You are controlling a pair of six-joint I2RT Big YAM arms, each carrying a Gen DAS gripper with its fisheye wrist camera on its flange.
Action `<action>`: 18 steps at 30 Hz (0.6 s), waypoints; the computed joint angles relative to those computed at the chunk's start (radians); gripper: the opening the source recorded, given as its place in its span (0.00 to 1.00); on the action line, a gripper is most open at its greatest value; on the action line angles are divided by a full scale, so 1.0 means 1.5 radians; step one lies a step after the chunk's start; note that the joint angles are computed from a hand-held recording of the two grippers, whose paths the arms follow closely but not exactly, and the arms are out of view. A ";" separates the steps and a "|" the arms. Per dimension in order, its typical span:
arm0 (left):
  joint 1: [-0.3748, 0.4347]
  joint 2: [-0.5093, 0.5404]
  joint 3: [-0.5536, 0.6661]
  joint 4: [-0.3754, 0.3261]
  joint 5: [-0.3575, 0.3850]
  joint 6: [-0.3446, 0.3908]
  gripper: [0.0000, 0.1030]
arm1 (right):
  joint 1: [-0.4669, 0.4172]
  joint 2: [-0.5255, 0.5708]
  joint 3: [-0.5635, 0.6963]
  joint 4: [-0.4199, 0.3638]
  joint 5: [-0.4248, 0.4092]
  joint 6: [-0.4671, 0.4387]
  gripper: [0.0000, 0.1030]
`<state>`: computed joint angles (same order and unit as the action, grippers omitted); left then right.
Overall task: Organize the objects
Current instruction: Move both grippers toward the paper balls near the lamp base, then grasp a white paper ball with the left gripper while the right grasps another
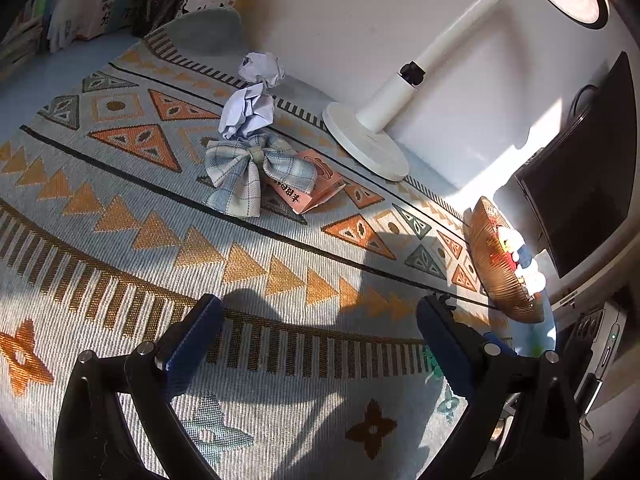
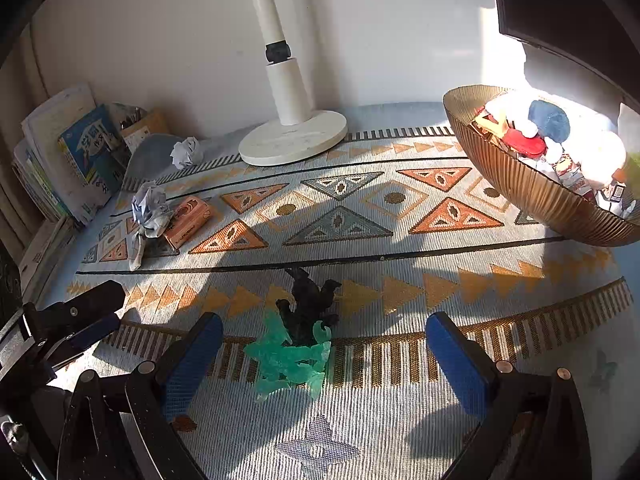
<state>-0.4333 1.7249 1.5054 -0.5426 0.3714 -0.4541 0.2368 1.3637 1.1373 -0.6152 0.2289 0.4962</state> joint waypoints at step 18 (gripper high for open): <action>0.039 0.147 0.298 -0.150 -0.146 0.164 0.95 | -0.044 0.237 0.429 -0.176 -0.249 -0.058 0.94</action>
